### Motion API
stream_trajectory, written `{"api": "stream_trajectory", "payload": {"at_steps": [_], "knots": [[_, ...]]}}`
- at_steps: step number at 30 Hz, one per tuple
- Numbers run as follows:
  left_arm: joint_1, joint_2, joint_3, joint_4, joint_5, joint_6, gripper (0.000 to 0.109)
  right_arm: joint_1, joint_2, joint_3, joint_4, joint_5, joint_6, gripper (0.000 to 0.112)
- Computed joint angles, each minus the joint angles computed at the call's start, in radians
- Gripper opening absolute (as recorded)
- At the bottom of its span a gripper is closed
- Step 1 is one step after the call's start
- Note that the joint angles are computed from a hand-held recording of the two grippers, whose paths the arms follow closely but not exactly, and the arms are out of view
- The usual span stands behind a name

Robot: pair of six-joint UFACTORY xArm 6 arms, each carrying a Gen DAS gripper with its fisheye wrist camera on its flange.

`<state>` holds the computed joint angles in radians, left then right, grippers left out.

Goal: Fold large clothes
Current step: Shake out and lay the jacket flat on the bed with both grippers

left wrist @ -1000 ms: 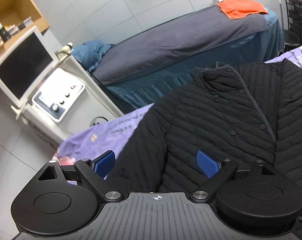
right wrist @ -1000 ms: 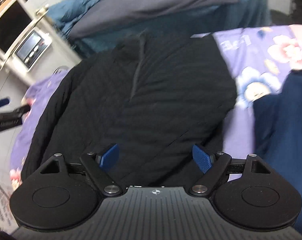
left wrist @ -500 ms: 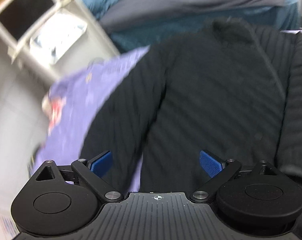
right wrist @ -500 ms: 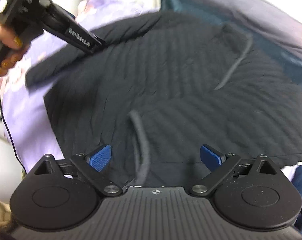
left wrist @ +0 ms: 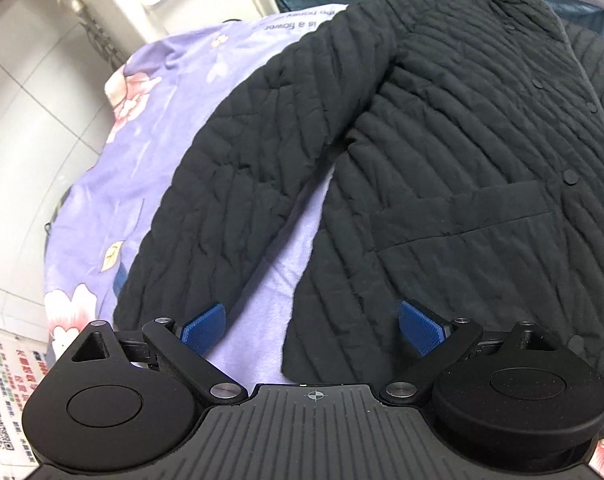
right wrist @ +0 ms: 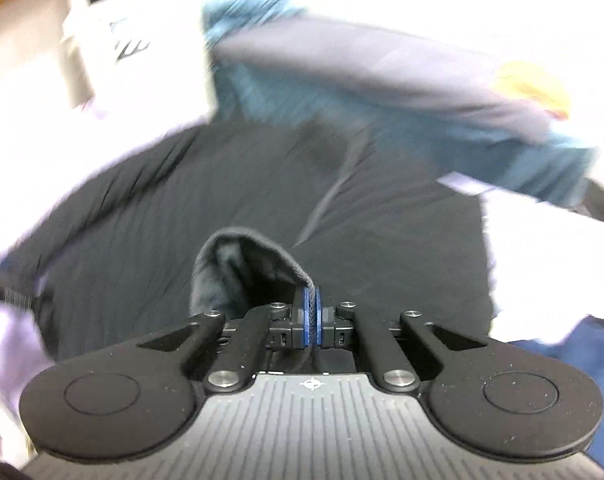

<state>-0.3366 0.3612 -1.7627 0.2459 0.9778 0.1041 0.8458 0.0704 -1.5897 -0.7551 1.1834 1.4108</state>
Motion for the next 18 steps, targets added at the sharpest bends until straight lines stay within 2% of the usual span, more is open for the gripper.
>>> {"api": "stream_trajectory", "payload": {"at_steps": [2, 5, 8, 10, 11, 12, 13, 14, 15, 16, 18], "knots": [[-0.008, 0.002, 0.001, -0.013, -0.006, 0.011, 0.103, 0.016, -0.097, 0.044, -0.098, 0.11, 0.098, 0.005], [-0.025, 0.012, -0.011, -0.036, -0.012, 0.023, 0.103, 0.039, -0.21, 0.084, -0.228, 0.293, 0.169, 0.005], [-0.04, 0.016, -0.017, -0.06, -0.023, 0.023, 0.103, 0.071, -0.306, 0.111, -0.335, 0.535, 0.176, 0.005], [-0.049, 0.018, -0.023, -0.074, -0.024, 0.023, 0.103, 0.063, -0.366, 0.142, -0.335, 0.697, 0.183, 0.006], [-0.054, 0.017, -0.022, -0.074, -0.027, 0.022, 0.103, 0.054, -0.393, 0.162, -0.315, 0.769, 0.202, 0.015], [-0.059, 0.017, -0.017, -0.07, -0.032, 0.017, 0.103, 0.04, -0.423, 0.197, -0.292, 0.833, 0.234, 0.037], [-0.062, 0.014, -0.012, -0.065, -0.033, 0.013, 0.103, 0.033, -0.442, 0.227, -0.262, 0.884, 0.27, 0.052], [-0.065, 0.011, -0.012, -0.058, -0.028, 0.007, 0.103, 0.023, -0.446, 0.233, -0.211, 0.947, 0.314, 0.076], [-0.066, 0.007, -0.007, -0.05, -0.027, 0.0, 0.103, 0.023, -0.457, 0.246, -0.155, 0.983, 0.383, 0.079], [-0.065, 0.0, 0.001, -0.045, -0.028, -0.008, 0.103, 0.05, -0.494, 0.286, -0.131, 0.978, 0.459, 0.079], [-0.059, -0.013, 0.017, -0.042, -0.029, -0.023, 0.103, 0.13, -0.57, 0.4, -0.121, 0.888, 0.601, 0.082]]}}
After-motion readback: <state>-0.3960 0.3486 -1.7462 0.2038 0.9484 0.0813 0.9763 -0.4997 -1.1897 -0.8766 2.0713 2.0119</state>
